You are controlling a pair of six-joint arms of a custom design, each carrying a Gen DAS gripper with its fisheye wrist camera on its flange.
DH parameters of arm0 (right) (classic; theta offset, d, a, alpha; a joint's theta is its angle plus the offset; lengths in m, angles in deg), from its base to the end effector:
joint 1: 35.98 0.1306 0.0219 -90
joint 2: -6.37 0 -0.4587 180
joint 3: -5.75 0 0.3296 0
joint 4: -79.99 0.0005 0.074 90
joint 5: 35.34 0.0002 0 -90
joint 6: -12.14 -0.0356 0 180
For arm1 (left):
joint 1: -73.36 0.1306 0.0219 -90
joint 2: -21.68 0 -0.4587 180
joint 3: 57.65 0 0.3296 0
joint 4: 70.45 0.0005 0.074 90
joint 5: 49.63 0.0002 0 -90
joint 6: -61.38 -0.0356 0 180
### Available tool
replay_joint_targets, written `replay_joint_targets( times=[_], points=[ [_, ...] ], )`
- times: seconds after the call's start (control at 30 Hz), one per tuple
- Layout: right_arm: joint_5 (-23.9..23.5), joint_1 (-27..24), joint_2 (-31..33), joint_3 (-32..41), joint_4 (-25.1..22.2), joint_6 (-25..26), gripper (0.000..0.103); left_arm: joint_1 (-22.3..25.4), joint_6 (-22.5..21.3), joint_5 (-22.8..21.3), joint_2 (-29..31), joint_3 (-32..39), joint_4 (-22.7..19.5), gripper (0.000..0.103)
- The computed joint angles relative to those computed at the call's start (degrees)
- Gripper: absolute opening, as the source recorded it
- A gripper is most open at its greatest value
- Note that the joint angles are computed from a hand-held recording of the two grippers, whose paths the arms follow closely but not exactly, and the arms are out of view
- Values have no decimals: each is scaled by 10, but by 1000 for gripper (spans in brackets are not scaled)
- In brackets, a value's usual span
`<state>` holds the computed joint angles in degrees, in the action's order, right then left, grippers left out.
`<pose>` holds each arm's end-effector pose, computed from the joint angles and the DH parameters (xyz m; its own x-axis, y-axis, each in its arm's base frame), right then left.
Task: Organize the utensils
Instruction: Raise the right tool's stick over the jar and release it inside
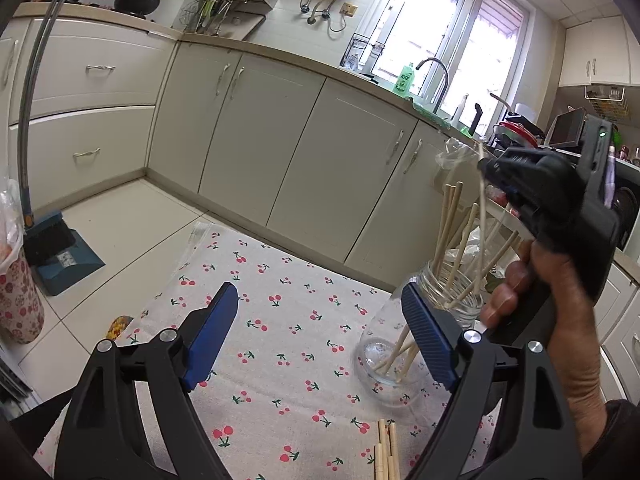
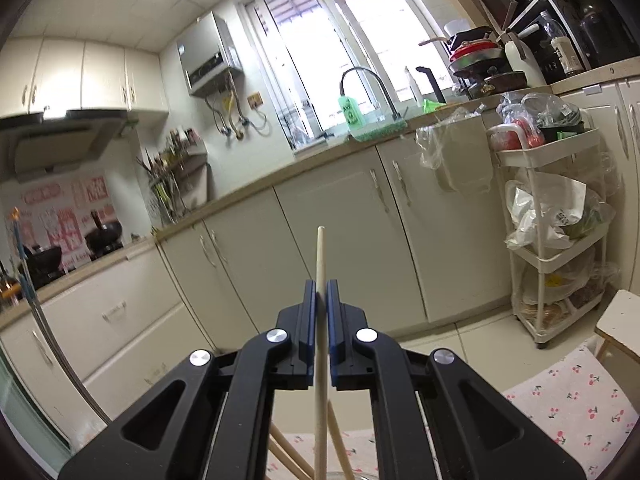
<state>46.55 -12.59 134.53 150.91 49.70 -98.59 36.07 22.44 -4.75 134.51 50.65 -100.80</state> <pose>0.6653 0.2927 0.5623 -0.3810 0.2170 -0.8987 -0.4107 0.8311 0.3748 0.5000 -0.3497 0.4705 -0.2588 -0.4928 -0.8308 -0.3758 0.8437 -0.3834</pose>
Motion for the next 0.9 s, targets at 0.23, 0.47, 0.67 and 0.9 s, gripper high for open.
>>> replay_joint_targets(
  times=[0.23,0.47,0.67,0.9],
  points=[
    [2,5,4,-3,-14,19,6,2,3,5,1,1,-2,80],
    [-5,5,-47,-108,50,41,6,3,3,8,3,5,-7,80],
    [-17,5,-90,-181,77,87,6,3,5,8,9,14,-20,81],
    [-31,-4,-83,-154,36,91,11,2,4,4,16,21,-31,81]
  ],
)
